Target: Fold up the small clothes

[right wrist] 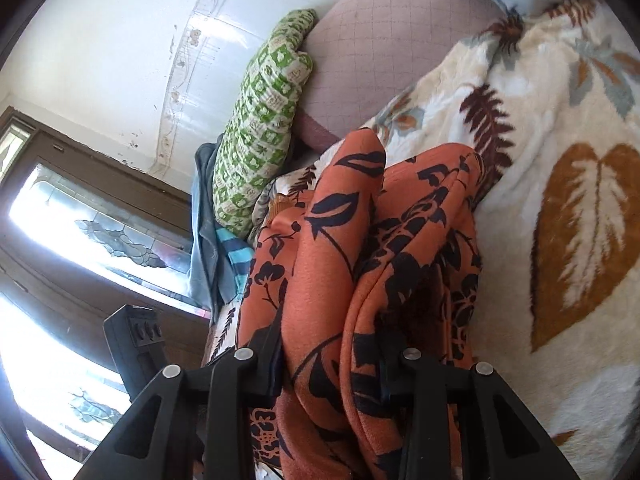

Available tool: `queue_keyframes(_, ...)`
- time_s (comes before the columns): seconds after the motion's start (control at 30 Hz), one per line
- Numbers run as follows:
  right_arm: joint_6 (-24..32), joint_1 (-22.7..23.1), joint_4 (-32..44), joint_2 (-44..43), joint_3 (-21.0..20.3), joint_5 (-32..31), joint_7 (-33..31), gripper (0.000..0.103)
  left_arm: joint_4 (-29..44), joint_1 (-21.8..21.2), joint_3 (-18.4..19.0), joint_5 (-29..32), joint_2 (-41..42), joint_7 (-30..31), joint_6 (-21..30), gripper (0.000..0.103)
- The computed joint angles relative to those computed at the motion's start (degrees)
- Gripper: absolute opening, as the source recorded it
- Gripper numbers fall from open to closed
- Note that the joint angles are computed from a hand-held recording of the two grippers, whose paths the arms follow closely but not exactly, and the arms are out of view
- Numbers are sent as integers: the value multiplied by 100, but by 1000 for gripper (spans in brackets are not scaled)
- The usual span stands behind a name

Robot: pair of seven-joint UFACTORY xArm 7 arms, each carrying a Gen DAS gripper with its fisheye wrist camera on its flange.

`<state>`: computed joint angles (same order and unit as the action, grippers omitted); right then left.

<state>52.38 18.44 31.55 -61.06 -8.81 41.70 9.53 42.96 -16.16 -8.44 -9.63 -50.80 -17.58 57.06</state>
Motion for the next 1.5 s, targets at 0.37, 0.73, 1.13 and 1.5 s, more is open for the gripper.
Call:
queue_keyframes(0.37, 140, -880, 435, 18, 754, -1674, 449, 53, -66, 705, -455, 1168, -442, -253, -343, 82)
queue_keyframes(0.73, -96, -211, 531, 1271, 835, -1872, 486, 26, -90, 690, -814, 1787, 406, -330, -196, 91)
queue_keyframes(1.13, 250, -275, 476, -11, 802, -1562, 514, 28, -7, 542, -734, 1858, -741, -402, 559, 92)
queue_keyframes(1.5, 1622, -202, 173, -605, 1432, -1975, 1482, 28, -481, 353, -844, 1288, -1649, -571, 1939, 95)
